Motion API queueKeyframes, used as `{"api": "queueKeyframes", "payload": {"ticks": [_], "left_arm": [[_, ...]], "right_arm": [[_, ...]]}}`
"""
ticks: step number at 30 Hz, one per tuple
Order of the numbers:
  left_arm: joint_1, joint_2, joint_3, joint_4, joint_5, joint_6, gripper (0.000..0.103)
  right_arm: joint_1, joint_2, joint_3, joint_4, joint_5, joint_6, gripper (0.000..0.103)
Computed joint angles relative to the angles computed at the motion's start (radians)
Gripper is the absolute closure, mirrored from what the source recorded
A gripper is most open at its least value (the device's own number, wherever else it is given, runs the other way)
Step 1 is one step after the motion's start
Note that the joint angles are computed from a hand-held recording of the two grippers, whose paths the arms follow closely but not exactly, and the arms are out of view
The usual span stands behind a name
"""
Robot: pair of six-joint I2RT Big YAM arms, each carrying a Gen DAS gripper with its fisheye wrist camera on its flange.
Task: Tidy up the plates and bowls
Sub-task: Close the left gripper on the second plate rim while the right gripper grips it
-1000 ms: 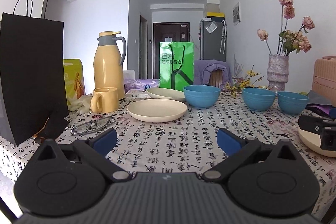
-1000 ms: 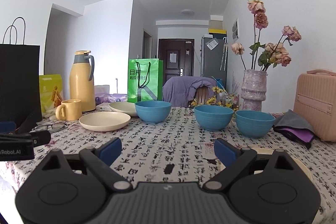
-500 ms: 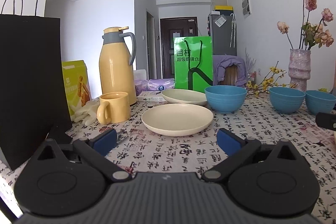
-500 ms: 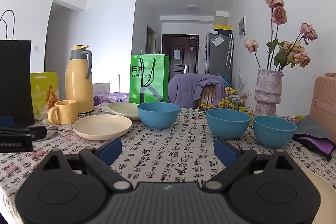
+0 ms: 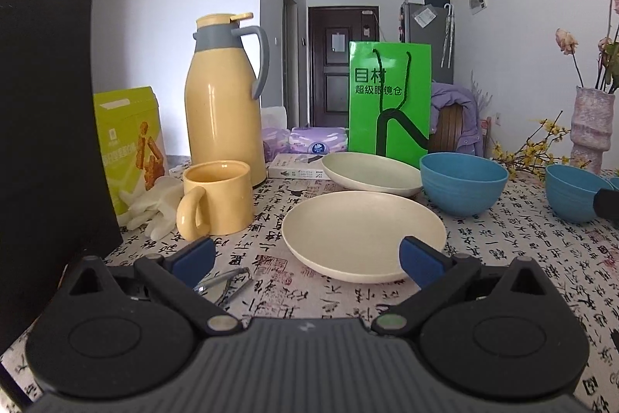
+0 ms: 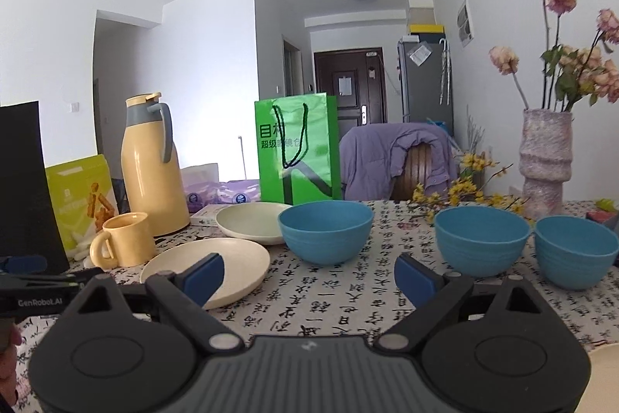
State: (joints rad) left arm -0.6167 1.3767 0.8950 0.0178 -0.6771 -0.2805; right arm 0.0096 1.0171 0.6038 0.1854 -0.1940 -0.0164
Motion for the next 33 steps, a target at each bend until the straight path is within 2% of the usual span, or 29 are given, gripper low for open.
{"api": "queueKeyframes", "payload": {"ticks": [8, 10, 13, 14, 15, 17, 21, 22, 25, 30, 31, 33], "left_arm": [[0.150, 0.116, 0.167, -0.112, 0.232, 0.011, 0.000], [0.185, 0.163, 0.227, -0.164, 0.300, 0.007, 0.000], [0.223, 0.235, 0.315, -0.240, 0.373, -0.015, 0.009], [0.232, 0.256, 0.338, -0.256, 0.390, -0.020, 0.016], [0.239, 0.278, 0.364, -0.277, 0.398, -0.025, 0.022], [0.247, 0.317, 0.410, -0.319, 0.393, -0.040, 0.029], [0.253, 0.364, 0.460, -0.340, 0.366, -0.042, 0.033], [0.254, 0.371, 0.464, -0.338, 0.361, -0.044, 0.033], [0.268, 0.394, 0.489, -0.364, 0.391, -0.092, 0.037], [0.276, 0.414, 0.497, -0.372, 0.396, -0.097, 0.065], [0.275, 0.414, 0.497, -0.375, 0.388, -0.094, 0.068], [0.281, 0.409, 0.492, -0.375, 0.396, -0.115, 0.079]], "right_arm": [[0.065, 0.235, 0.225, -0.165, -0.009, 0.035, 0.009], [0.081, 0.292, 0.278, -0.193, -0.003, 0.040, 0.010], [0.104, 0.369, 0.351, -0.224, 0.019, 0.058, 0.013], [0.112, 0.393, 0.373, -0.231, 0.026, 0.059, 0.015], [0.117, 0.415, 0.393, -0.240, 0.032, 0.057, 0.018], [0.130, 0.463, 0.439, -0.263, 0.048, 0.060, 0.022], [0.137, 0.544, 0.510, -0.301, 0.036, 0.092, 0.039], [0.138, 0.558, 0.522, -0.307, 0.036, 0.108, 0.041], [0.141, 0.590, 0.544, -0.313, 0.029, 0.137, 0.053], [0.140, 0.620, 0.555, -0.309, 0.001, 0.158, 0.077], [0.141, 0.625, 0.557, -0.309, 0.000, 0.160, 0.080], [0.143, 0.631, 0.554, -0.290, 0.010, 0.155, 0.087]]}}
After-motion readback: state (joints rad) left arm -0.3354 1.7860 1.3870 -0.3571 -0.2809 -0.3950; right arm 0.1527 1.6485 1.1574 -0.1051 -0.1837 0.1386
